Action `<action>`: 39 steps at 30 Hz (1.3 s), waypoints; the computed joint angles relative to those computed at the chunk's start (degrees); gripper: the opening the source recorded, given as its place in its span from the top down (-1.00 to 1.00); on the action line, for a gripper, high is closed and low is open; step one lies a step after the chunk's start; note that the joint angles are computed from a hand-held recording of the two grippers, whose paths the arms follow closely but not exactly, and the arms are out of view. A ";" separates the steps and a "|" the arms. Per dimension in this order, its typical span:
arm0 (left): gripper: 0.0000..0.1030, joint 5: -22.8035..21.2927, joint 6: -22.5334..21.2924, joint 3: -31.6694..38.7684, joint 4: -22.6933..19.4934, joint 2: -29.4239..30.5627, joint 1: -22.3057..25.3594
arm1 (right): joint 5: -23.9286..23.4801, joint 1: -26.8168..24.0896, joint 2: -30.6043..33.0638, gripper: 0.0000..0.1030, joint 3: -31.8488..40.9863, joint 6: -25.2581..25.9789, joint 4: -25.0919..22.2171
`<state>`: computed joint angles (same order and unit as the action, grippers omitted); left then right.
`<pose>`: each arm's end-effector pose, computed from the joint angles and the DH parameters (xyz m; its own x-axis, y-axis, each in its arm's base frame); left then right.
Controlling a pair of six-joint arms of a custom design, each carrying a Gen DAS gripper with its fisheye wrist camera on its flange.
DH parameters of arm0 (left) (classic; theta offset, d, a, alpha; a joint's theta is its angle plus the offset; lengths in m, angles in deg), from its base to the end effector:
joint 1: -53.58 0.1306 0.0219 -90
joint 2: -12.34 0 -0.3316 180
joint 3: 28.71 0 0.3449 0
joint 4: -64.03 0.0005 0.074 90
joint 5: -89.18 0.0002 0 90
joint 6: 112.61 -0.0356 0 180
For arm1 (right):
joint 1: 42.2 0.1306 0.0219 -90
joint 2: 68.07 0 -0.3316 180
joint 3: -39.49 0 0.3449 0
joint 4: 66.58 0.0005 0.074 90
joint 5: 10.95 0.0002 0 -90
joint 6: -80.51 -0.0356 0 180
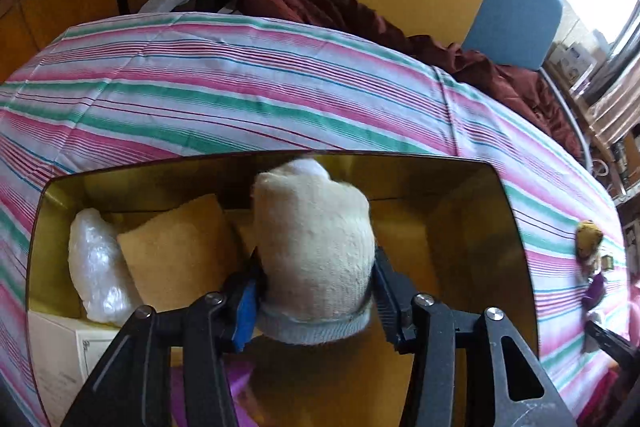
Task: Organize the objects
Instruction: 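Lower the white sock into the gold tray and open the left tool, then carry the plastic-wrapped bundle into the gold tray and release it with the right tool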
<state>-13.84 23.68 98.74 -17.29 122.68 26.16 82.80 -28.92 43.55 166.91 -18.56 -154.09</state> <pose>0.4596 -0.2300 0.4450 -0.8137 -0.3713 -0.4473 -0.3278 0.9285 -0.1743 0.4971 0.1144 0.4287 -0.9455 -0.0615 -0.3197 -0.0610 0.9981 -0.0119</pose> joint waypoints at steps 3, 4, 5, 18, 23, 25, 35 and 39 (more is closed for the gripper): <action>-0.26 -0.01 0.09 -1.51 1.45 -1.64 0.13 | -0.02 -0.06 -1.14 0.31 -1.89 0.08 0.77; -0.26 -0.08 0.40 -2.40 1.93 -2.60 0.03 | 0.10 0.18 -0.38 0.31 -1.13 -0.12 0.74; -0.26 -0.44 0.43 -3.12 2.25 -3.42 -0.18 | 0.11 0.14 -0.37 0.31 -1.13 -0.07 0.76; -0.27 -13.62 5.33 -12.30 0.21 -15.00 -10.21 | 0.50 0.42 0.19 0.31 -0.34 0.04 0.51; -0.27 -19.05 8.45 -13.55 -2.39 -17.72 -15.03 | 0.79 -0.02 1.08 0.32 0.68 0.84 0.38; -0.27 -20.94 9.88 -13.73 -3.48 -18.44 -16.62 | 1.33 0.90 0.05 0.32 -0.19 0.27 0.13; -0.27 -27.19 13.98 -15.08 -7.11 -20.62 -21.95 | 0.11 2.73 -2.94 0.33 -2.90 4.21 -1.47; -0.27 -26.92 14.99 -16.40 -7.22 -21.32 -22.73 | -4.25 3.98 -4.84 0.33 -4.73 4.30 -2.30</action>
<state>-40.76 38.67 82.34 -24.51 101.36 3.43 78.55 -24.94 38.71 162.18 -14.26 -156.40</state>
